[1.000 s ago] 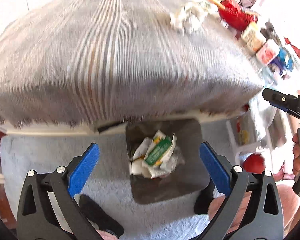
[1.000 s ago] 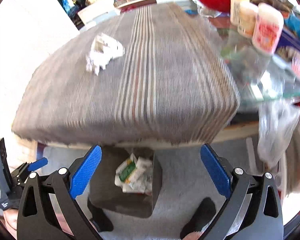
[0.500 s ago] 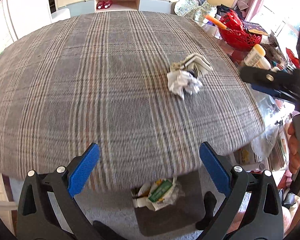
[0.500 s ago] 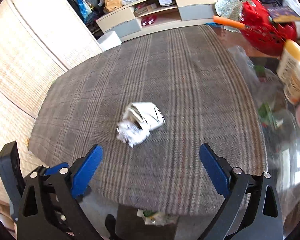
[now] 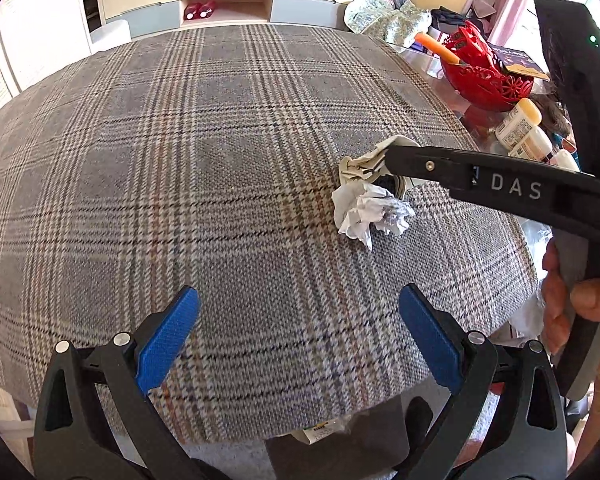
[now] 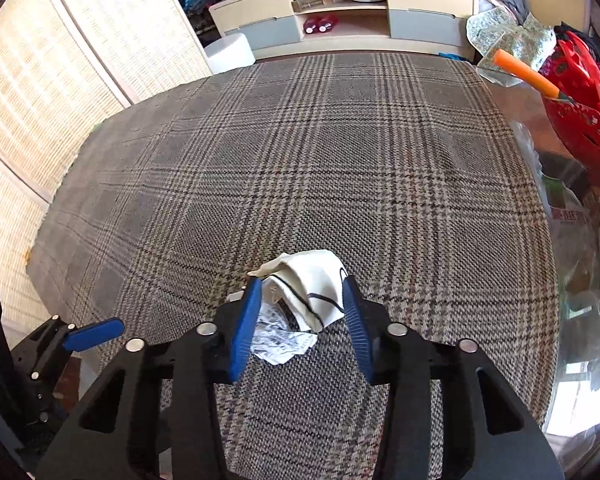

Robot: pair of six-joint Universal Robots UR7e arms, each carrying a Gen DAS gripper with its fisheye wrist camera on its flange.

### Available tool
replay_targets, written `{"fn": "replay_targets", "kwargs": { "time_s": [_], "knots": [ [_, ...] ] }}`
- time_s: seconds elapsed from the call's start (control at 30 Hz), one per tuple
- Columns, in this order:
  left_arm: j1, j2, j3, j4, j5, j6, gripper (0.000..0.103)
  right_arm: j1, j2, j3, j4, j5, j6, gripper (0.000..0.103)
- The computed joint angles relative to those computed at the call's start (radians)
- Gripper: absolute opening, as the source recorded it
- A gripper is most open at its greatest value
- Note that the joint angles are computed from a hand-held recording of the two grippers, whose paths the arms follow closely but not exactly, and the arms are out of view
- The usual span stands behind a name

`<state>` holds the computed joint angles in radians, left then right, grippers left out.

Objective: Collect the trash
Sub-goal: 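Grasp the crumpled white paper ball with the left tool while the right tool grasps white tissue, then carry both crumpled papers over the bin and open both tools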

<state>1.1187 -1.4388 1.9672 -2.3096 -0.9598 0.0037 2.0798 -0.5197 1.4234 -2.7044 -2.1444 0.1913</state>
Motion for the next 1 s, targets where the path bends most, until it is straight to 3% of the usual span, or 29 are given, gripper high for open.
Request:
{"fn": "replay_targets", "kwargs": {
  "time_s": [0.07,0.2,0.63,0.87,0.97,1.0],
  "knots": [
    [0.001,0.016,-0.007,-0.009,-0.001,0.006,0.095,0.001,0.002,-0.001,-0.013,-0.007,-0.012,0.023],
    [0.002,0.053,-0.02,-0.037,-0.006,0.016,0.095,-0.003,-0.017,0.017,-0.051,-0.018,-0.006,0.012],
    [0.0,0.192,-0.098,-0.115,-0.036,0.051,0.092,-0.045,-0.116,0.118,-0.165,-0.036,-0.004,0.011],
    [0.011,0.236,-0.121,-0.122,-0.093,0.072,0.032,-0.056,-0.143,0.161,-0.163,-0.044,0.006,0.011],
    [-0.002,0.212,-0.096,-0.136,-0.08,0.064,0.021,-0.053,-0.157,0.182,-0.164,-0.049,0.019,0.011],
    [-0.006,0.2,-0.089,-0.132,-0.077,0.063,0.007,-0.049,-0.163,0.193,-0.164,-0.051,0.024,0.011]
  ]
}}
